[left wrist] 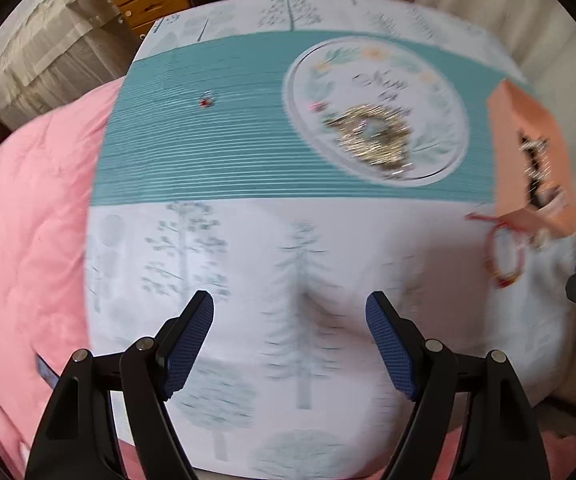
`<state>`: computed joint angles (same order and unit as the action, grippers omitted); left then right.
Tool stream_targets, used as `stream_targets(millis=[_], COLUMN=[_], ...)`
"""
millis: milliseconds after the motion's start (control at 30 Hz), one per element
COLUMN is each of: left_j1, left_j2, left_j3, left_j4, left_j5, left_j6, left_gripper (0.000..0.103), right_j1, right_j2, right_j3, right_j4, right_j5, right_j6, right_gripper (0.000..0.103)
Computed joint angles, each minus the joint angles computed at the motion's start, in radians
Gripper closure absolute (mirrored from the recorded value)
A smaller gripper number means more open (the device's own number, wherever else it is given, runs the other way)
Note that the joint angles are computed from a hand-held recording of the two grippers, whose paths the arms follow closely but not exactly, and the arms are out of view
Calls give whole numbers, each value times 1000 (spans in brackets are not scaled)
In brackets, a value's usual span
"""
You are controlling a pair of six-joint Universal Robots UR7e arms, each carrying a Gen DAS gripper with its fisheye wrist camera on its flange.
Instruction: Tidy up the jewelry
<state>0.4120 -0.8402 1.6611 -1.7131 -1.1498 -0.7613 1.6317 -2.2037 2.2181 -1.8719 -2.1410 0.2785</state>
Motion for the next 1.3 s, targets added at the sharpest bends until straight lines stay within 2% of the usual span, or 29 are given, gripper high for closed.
stream_targets(millis=[133,267,333,533,667,800,867,933,1033,1200,1267,1300], left_j1=[44,91,112,197,242,287,305,313,319,328,330,332], left_j2=[8,23,38,66,84,101,109,116,125,129,135,140], left_j3=[-24,-58,-76,-110,-119,-127,-129,-130,-124,-111,-114,-121], left_j4=[59,71,61,-95,-231,-330,-361,-375,-412,-486,-500,-501], left_j5=[35,70,86,95,80,38,22,38,73,59,50,44], left_j6=[146,268,308,456,523,515,495,486,501,547,555,558], left_gripper=[26,26,26,26,26,27,36,53,61,65,72,80], right_j1=[46,45,44,66,93,106,117,131,142,134,130,129], right_j2=[44,59,65,90,110,122,141,162,177,187,194,197], right_j3=[59,108,133,194,226,234,238,231,230,233,235,234], right_j4=[5,-63,-120,-240,-286,-239,-226,-189,-173,-218,-237,-240], right_j5=[-91,-85,-105,-242,-347,-387,-414,-439,-464,-460,-463,-465], right_j6=[24,81,111,301,385,431,432,457,487,485,482,482], right_gripper=[26,26,26,26,26,26,26,26,25,24,23,24])
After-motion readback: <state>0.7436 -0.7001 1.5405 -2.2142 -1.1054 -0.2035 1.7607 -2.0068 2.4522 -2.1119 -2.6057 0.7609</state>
